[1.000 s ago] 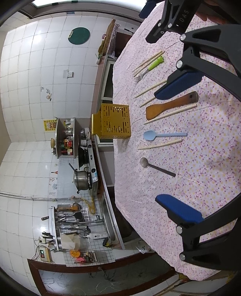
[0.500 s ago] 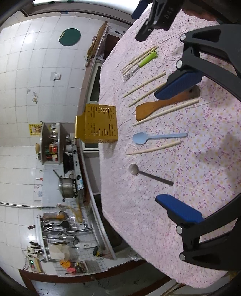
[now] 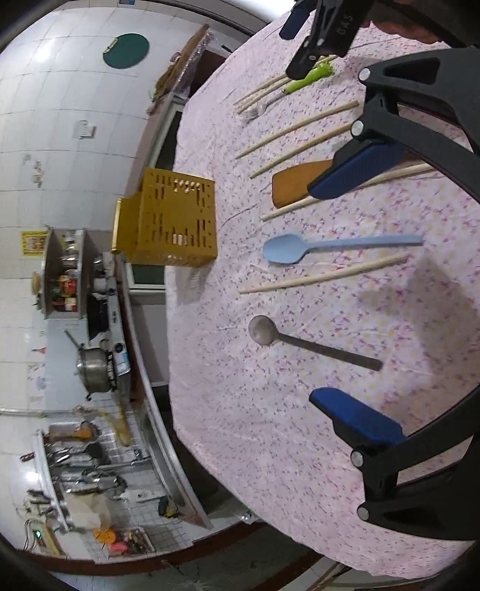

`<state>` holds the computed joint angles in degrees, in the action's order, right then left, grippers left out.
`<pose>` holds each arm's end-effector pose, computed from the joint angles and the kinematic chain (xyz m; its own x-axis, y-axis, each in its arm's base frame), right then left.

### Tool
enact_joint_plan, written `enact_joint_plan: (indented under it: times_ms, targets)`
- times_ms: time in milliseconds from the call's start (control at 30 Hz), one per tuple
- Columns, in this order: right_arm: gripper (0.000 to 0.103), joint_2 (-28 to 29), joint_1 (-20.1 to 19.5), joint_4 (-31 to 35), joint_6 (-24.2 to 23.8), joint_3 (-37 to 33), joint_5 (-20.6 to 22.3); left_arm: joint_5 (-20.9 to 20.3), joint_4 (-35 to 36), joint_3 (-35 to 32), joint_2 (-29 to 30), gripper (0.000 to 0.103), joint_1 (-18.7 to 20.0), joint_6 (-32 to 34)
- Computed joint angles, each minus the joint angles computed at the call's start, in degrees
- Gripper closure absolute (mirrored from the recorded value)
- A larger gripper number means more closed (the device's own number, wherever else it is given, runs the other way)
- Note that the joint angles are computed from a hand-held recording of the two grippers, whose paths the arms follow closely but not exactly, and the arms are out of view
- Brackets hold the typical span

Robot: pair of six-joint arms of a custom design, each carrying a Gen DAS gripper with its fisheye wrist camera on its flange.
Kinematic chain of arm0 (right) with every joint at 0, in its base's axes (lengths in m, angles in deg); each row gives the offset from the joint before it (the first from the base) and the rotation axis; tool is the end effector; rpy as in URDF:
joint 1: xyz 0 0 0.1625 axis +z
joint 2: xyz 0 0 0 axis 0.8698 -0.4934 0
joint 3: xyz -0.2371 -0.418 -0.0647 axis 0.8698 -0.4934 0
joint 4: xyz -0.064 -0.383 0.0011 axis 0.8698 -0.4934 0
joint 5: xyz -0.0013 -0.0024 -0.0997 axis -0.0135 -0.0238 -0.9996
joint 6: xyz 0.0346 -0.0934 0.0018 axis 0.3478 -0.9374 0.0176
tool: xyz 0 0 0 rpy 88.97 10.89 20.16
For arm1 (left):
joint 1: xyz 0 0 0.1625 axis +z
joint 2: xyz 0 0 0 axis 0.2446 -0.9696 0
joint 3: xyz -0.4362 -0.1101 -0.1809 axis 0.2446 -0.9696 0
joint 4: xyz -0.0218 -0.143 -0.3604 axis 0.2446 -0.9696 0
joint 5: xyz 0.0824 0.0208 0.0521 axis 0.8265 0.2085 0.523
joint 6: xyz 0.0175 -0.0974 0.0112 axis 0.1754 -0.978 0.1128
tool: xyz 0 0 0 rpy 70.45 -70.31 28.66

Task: Organize utensils
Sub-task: 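Close the right tool on a wooden chopstick while the left tool grasps another chopstick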

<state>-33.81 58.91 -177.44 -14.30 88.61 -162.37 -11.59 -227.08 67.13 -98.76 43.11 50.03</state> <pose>0.4503 -0.6373 0.0651 -0.6429 -0.4326 0.6321 -0.7298 0.5966 -0.3340 -0.0459 -0.4921 0.4082 -0.6534 -0.4086 -0.6373 0.3635 0.5691 -0.7376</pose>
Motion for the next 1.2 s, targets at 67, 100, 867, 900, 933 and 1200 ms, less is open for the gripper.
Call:
enact_joint_plan:
  times_ms: [67, 100, 867, 900, 933, 1200]
  targets:
    - [0.004, 1.12, -0.39, 4.84, 2.00, -3.42, -0.64, -2.56, 3.36, -2.18, -0.24, 0.004, 1.72, -0.73]
    - [0.004, 1.67, -0.63, 7.18, 2.71, -5.15, -0.42, -3.26, 4.84, -3.08, -0.17, 0.004, 2.37, -1.29]
    - [0.038, 16.16, -2.00, 44.13, 8.23, -39.95, -0.66, -17.33, 40.88, -27.21, 5.35, 0.021, 15.14, -15.75]
    - [0.040, 16.72, -2.13, 46.11, 9.17, -41.61, -0.10, -17.15, 41.70, -27.77, 5.59, 0.022, 15.18, -16.03]
    - [0.045, 17.07, -2.24, 47.16, 9.72, -42.54, 0.15, -17.28, 42.66, -28.48, 5.90, 0.023, 15.34, -16.31]
    - [0.058, 19.89, -2.92, 54.27, 11.74, -49.17, 1.15, -19.98, 48.66, -32.35, 7.49, 0.040, 17.16, -18.22]
